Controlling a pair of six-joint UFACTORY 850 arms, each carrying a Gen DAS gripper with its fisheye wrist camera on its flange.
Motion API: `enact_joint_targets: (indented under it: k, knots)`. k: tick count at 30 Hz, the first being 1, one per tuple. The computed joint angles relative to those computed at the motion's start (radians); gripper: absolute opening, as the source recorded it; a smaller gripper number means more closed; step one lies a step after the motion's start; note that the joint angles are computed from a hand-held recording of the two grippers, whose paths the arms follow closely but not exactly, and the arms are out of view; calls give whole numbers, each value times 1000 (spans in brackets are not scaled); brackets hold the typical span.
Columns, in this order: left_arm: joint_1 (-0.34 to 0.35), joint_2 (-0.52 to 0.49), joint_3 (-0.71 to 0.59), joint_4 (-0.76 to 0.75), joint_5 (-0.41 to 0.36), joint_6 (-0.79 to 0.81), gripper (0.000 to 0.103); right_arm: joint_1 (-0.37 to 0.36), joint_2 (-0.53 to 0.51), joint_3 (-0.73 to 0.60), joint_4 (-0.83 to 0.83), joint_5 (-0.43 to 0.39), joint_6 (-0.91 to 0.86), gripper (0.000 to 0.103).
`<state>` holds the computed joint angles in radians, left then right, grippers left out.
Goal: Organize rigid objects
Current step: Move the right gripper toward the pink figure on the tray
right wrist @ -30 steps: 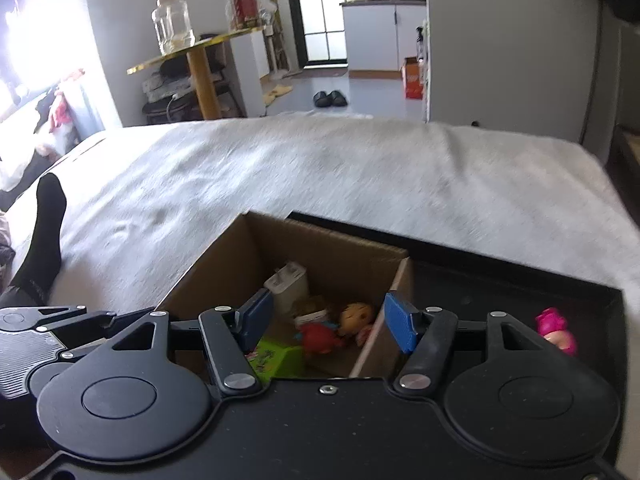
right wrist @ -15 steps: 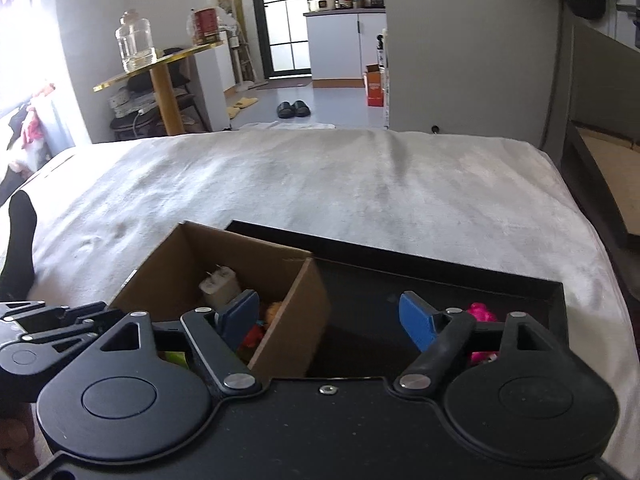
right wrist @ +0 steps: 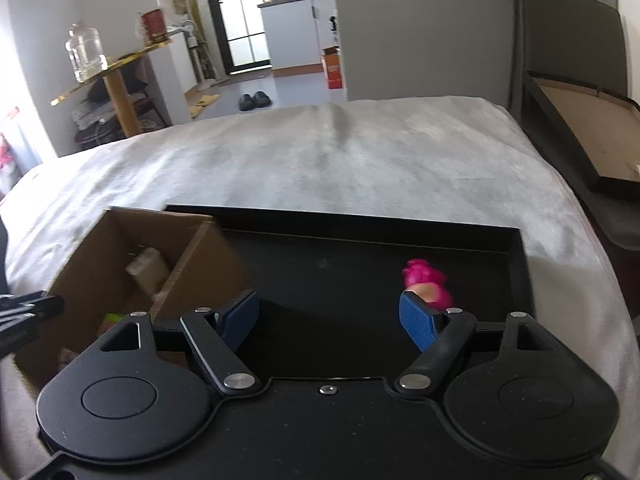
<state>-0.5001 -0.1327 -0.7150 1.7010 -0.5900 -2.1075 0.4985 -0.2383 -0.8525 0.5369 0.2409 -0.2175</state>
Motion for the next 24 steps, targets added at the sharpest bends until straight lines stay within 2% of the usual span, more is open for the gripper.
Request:
enact_joint_targets:
  k: [3,11,24]
  knots:
    - [-14,-18,-16,-8,-24,29,60,-20,-18,0,-12,10,14,77]
    - [-21,-69,-65,-69,-31,103,67,-70,-81,-13,-71,13,108,77]
    - [-22,-122,-107,-136,-38,175,68,-121,-157,-53,-281,15,328,77]
